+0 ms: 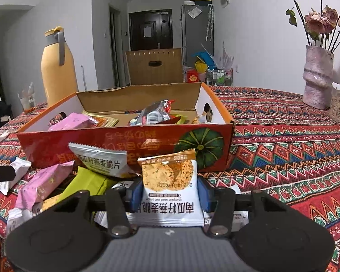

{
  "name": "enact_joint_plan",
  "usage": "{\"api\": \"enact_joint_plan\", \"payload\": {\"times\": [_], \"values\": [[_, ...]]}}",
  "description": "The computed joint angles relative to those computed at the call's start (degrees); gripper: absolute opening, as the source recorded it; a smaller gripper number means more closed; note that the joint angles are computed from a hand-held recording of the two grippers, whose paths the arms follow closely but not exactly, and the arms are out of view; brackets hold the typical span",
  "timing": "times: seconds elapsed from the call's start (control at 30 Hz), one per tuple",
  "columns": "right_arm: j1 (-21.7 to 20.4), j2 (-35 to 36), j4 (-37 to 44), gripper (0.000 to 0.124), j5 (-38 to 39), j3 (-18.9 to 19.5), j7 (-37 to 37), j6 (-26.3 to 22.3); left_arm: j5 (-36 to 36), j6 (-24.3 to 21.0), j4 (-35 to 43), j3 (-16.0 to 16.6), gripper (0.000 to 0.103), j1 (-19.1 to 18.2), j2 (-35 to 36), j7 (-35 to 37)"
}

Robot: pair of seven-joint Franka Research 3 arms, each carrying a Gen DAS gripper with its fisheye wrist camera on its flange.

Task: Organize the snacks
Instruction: 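Grasp the orange-printed oat-crisp packet with the right tool, then grasp a white packet with the left tool while the right tool holds the oat-crisp packet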

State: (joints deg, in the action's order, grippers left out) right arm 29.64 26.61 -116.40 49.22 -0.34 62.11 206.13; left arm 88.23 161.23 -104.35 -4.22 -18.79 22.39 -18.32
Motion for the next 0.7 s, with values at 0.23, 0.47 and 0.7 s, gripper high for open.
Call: {"api": "enact_joint_plan", "payload": {"times": [0.23,0.47,0.7], "values": [[-1.26,-0.09,-0.52,0.048,-1.9,0.91,2.39,0.35,3.4,-1.31,-0.35,-0.25,0.103,-0.09,-0.32,-4.65],[-2.66,-0.35,-1.42,0.048,-4.58,1.83,5.37,0.91,0.79,-1.54,-0.16,-0.31,0.103,0.22,0.11,-3.74],[-2.74,-0.48,-1.82,0.048,-6.32,1.6,6.9,0.49,1.25,0.08,-0.1,0.09,0.103,0.16,0.21,-3.69]]}}
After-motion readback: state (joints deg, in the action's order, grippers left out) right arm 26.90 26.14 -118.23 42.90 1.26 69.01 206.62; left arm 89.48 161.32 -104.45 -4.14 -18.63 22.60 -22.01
